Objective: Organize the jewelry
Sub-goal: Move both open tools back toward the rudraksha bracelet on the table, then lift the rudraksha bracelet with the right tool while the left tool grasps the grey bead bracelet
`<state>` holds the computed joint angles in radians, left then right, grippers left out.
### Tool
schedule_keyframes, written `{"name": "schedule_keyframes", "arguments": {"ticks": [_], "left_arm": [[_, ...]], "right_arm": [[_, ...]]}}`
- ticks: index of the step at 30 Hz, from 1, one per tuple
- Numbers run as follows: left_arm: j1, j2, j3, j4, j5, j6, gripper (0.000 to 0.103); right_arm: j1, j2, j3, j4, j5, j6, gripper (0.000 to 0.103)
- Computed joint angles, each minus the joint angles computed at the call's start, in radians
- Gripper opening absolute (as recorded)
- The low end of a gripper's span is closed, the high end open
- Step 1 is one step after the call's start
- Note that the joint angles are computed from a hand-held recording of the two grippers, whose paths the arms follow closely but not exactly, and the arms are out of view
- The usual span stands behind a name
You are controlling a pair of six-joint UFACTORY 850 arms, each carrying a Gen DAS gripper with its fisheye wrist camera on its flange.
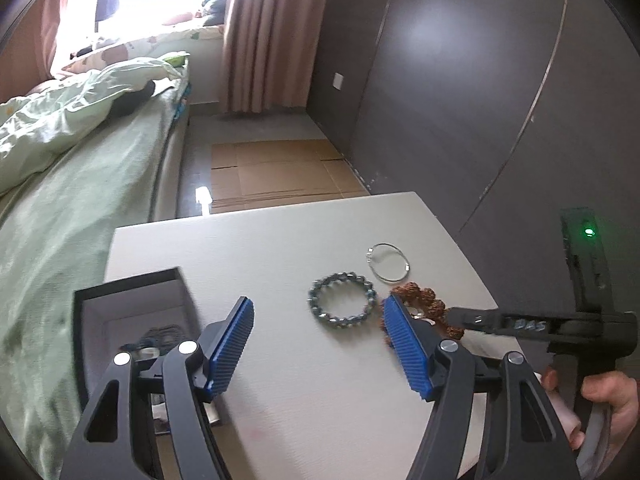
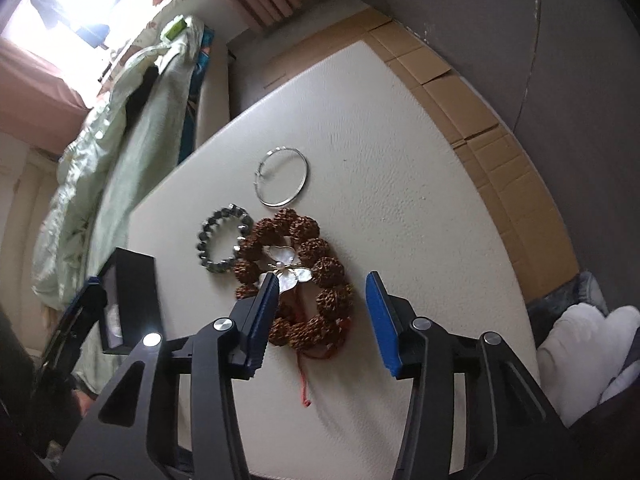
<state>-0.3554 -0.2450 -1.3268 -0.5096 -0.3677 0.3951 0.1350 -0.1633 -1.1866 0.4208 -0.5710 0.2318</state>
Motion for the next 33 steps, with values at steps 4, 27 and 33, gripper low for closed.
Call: {"name": "schedule_keyframes", "arguments": {"ticks": [4, 27, 33], "left_arm": [[-0.01, -0.036, -0.021, -0.049, -0.016, 0.036, 0.05], [-0.092, -0.21, -0.134, 0.17, -0.029, -0.073, 0.033], [-0.109, -0.24, -0.156, 0.266, -0.014, -0.141, 0.032]], "right_arm": [[0.027, -0.036, -0.036, -0.149, -0.035, 0.102, 0.037], [-0.044, 0.159, 0.11, 0.607, 0.178, -0.561, 0.019], [-0.057, 0.179, 0.129, 0.708, 0.221, -0.625, 0.019]]}}
